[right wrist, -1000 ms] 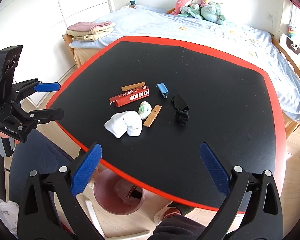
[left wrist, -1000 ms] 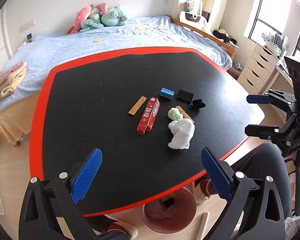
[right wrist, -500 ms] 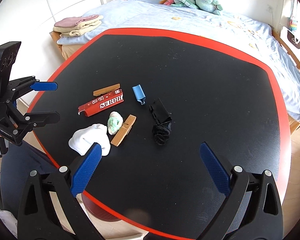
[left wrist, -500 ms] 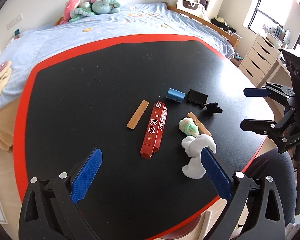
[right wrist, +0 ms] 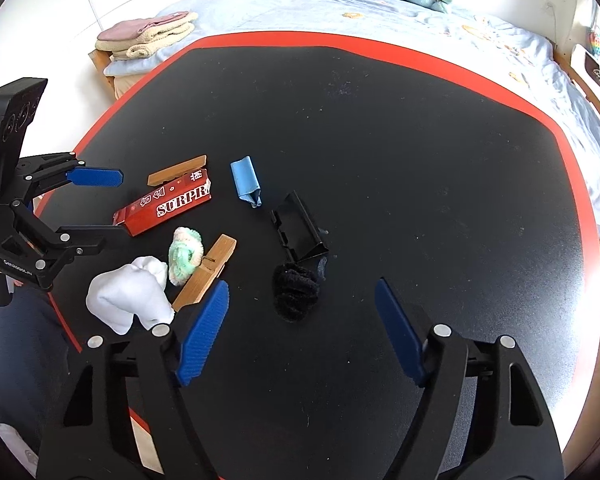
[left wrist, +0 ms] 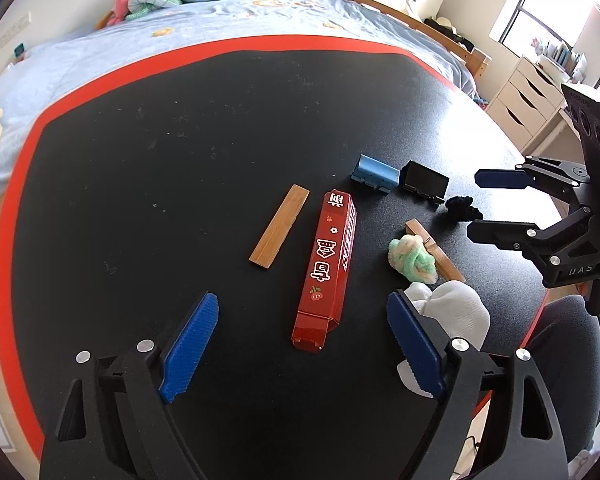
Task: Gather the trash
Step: 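Grasp the red SUBBR box with the left tool while the right tool grasps the black clip, then carry the box and clip to the wastebasket and open both tools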
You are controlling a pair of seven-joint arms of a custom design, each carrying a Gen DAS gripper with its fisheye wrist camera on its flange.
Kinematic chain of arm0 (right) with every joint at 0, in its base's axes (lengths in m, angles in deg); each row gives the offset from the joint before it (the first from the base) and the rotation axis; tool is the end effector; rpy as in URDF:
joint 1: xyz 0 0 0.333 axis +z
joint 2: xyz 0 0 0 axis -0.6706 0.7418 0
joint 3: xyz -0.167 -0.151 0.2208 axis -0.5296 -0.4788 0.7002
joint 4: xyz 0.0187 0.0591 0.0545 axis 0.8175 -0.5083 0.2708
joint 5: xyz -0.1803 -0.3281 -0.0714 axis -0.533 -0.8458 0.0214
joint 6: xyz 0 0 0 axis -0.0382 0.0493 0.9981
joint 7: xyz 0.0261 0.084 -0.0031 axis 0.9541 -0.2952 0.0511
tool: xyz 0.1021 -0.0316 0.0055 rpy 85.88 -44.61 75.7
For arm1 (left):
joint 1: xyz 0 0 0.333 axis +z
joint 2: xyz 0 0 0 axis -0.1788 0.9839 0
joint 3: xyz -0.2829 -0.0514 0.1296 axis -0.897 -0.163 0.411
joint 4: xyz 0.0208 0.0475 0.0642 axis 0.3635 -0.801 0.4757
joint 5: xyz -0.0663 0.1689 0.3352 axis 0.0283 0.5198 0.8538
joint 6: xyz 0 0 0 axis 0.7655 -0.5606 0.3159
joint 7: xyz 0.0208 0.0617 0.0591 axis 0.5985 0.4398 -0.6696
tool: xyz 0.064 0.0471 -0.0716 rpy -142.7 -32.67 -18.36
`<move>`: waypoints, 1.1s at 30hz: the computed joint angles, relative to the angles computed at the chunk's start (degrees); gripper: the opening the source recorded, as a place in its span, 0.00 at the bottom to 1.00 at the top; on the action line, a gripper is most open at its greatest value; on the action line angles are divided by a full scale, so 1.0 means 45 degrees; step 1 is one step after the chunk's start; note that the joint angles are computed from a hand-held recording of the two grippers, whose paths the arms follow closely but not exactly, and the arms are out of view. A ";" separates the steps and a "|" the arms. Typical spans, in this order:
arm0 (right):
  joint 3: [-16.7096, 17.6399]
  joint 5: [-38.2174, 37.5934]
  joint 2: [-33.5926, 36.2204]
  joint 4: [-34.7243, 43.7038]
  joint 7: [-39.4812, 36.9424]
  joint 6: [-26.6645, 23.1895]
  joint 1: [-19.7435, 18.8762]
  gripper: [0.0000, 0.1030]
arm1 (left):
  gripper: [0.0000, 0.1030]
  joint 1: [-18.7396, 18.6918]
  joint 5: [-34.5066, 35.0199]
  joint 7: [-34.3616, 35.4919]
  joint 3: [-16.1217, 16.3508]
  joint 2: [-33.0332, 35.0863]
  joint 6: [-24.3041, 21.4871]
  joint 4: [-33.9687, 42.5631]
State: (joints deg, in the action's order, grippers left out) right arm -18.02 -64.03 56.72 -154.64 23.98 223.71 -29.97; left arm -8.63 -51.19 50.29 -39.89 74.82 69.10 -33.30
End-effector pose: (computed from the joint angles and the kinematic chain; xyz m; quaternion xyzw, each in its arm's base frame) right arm 0.6087 0.1716 0.4563 -0.8172 0.5152 -0.1124 0.2328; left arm 0.6149 -0.0695 0.4607 -0.5518 0.7971 -0.2372 0.0614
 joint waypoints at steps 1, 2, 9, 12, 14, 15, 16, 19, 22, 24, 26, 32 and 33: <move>0.0010 0.0022 0.0057 0.0049 -0.0035 -0.0006 -0.0009 0.65 | 0.78 0.0006 -0.0038 0.0049 -0.0016 0.0039 -0.0051 0.0031; 0.0026 0.0064 0.0116 0.0105 -0.0082 -0.0026 -0.0024 0.61 | 0.77 0.0010 -0.0060 0.0098 -0.0027 0.0067 -0.0072 0.0045; 0.0069 0.0051 0.0412 0.0402 -0.0240 -0.0237 -0.0019 0.40 | 0.57 -0.0106 0.0174 -0.0081 -0.0059 0.0194 0.0152 0.0142; 0.0053 -0.0022 0.0516 0.0494 -0.0183 -0.0236 -0.0010 0.30 | 0.42 -0.0125 0.0231 -0.0152 -0.0095 0.0250 0.0132 0.0239; 0.0044 -0.0083 0.0533 0.0491 -0.0181 -0.0225 -0.0015 0.23 | 0.37 -0.0141 0.0295 -0.0177 -0.0107 0.0280 0.0180 0.0252; 0.0047 -0.0091 0.0521 0.0463 -0.0187 -0.0209 -0.0020 0.22 | 0.29 -0.0155 0.0353 -0.0231 -0.0106 0.0293 0.0186 0.0265; 0.0061 -0.0052 0.0513 0.0443 -0.0208 -0.0177 -0.0035 0.20 | 0.22 -0.0160 0.0409 -0.0289 -0.0099 0.0311 0.0166 0.0292; 0.0089 0.0010 0.0434 0.0294 -0.0279 -0.0046 -0.0049 0.18 | 0.16 -0.0134 0.0373 -0.0255 -0.0126 0.0297 0.0108 0.0297; 0.0100 0.0088 0.0327 0.0167 -0.0322 0.0037 -0.0061 0.17 | 0.15 -0.0175 0.0513 -0.0403 -0.0113 0.0260 0.0213 0.0250; 0.0096 0.0110 0.0176 0.0004 -0.0306 0.0140 -0.0041 0.17 | 0.15 -0.0176 0.0479 -0.0403 -0.0127 0.0184 0.0271 0.0163; 0.0097 0.0144 -0.0013 -0.0160 -0.0294 0.0224 -0.0019 0.17 | 0.15 -0.0172 0.0369 -0.0363 -0.0139 0.0011 0.0384 -0.0011; 0.0150 0.0592 -0.0921 -0.1011 -0.0500 0.0575 0.0077 0.17 | 0.15 -0.0166 -0.0100 -0.0121 -0.0024 -0.0856 0.0634 -0.0781; 0.0165 0.0733 -0.1108 -0.1189 -0.0574 0.0639 0.0111 0.17 | 0.15 -0.0177 -0.0205 -0.0093 0.0011 -0.1063 0.0672 -0.0966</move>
State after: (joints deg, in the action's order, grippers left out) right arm -17.27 -60.73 51.73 -159.99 21.39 226.59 -29.47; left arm -9.42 -52.11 49.87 -39.84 70.04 72.12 -37.65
